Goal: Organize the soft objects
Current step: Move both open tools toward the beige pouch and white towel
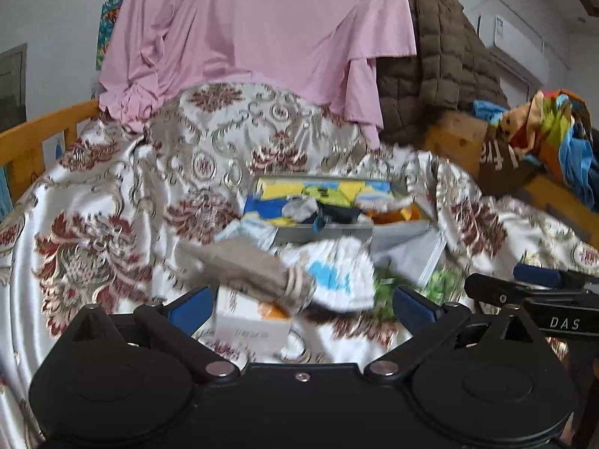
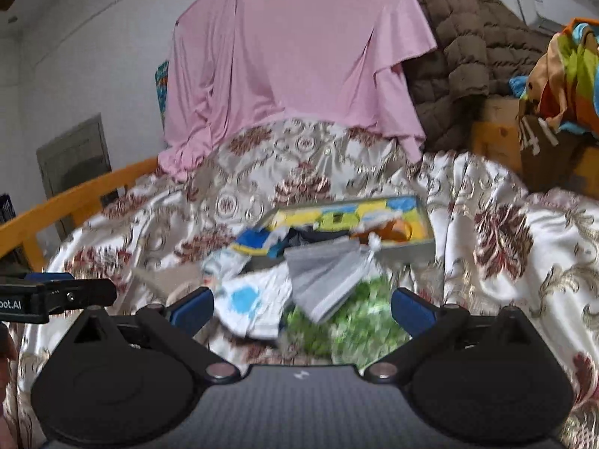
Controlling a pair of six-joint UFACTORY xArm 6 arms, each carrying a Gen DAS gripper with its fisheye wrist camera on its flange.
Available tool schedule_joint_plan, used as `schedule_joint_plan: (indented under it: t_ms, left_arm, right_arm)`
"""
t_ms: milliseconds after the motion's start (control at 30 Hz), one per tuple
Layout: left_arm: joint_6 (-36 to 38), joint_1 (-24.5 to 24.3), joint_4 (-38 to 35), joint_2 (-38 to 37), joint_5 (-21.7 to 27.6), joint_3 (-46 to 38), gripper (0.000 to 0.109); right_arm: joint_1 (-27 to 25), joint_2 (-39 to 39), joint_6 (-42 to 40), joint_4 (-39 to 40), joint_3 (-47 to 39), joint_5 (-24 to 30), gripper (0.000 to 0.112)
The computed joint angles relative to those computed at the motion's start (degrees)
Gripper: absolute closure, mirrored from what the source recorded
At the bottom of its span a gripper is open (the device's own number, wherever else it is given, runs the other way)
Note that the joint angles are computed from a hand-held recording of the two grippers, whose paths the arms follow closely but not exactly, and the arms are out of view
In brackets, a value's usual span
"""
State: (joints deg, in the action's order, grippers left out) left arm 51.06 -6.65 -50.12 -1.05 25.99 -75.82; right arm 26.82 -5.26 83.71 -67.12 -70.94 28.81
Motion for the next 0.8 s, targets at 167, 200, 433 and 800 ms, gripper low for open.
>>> schedule_joint_plan:
  t_ms: [167, 200, 433, 800]
  left_arm:
    - [0.2, 2.3, 1.4, -0.4, 2.3, 1.3, 0.007]
    - [-0.8, 2.7, 2.3, -0.4, 2.7, 1.4, 0.007]
    - [-7.9, 4.0, 10.1, 0.9, 5.1, 0.4, 0.007]
    - [-14.2, 5.5, 17.4, 5.8, 7.2, -4.9, 0.007]
  right_arm:
    - [2.1, 0.7, -3.7, 2.3, -0.1, 2.0, 0.01]
    - [2.4, 0.9, -4.7, 3.0, -0.2, 2.2, 0.01]
    - [3.9, 3.6, -13.7, 8.8, -2.3, 3.2, 0.01]
    - [5.1, 9.0, -24.8, 15.9, -7.0, 6.6, 0.01]
